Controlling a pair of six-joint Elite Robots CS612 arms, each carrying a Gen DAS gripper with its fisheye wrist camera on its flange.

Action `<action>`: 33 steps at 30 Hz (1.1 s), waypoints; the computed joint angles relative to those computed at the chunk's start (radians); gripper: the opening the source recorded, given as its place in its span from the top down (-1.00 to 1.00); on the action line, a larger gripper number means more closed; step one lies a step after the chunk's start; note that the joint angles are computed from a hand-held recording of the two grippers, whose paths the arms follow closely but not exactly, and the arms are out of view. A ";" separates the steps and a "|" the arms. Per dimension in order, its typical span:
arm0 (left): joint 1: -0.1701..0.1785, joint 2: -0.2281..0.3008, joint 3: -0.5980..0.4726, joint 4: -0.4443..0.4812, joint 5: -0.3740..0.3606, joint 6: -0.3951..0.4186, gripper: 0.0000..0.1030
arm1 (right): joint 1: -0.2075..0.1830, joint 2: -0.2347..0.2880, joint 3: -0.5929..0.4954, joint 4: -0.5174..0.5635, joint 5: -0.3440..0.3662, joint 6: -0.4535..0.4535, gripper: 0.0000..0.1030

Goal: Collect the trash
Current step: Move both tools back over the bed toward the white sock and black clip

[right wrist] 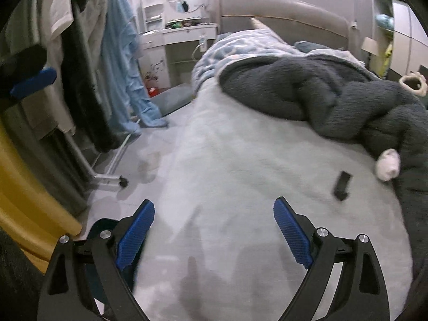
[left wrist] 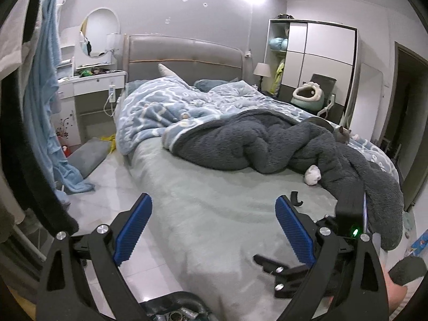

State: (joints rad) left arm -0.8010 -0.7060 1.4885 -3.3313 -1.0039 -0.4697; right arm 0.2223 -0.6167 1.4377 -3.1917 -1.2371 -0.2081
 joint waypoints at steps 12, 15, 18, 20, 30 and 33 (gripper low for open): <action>0.002 0.082 -0.150 0.054 -0.109 0.047 -0.84 | -0.061 -0.003 -0.004 -0.029 -0.031 -0.019 -0.78; 0.009 0.115 -0.198 0.039 -0.163 0.056 -0.84 | -0.083 0.002 -0.019 -0.028 -0.029 -0.003 -0.78; 0.011 0.149 -0.244 0.024 -0.179 0.078 -0.84 | -0.098 0.008 -0.033 -0.041 -0.046 0.005 -0.78; 0.012 0.167 -0.275 0.041 -0.189 0.081 -0.83 | -0.111 0.015 -0.048 -0.035 -0.053 0.025 -0.78; 0.027 0.266 -0.448 0.184 -0.266 0.062 -0.68 | -0.139 0.046 -0.097 -0.016 -0.086 -0.004 -0.78; 0.033 0.298 -0.501 0.209 -0.294 0.056 -0.64 | -0.143 0.059 -0.122 -0.005 -0.103 -0.032 -0.78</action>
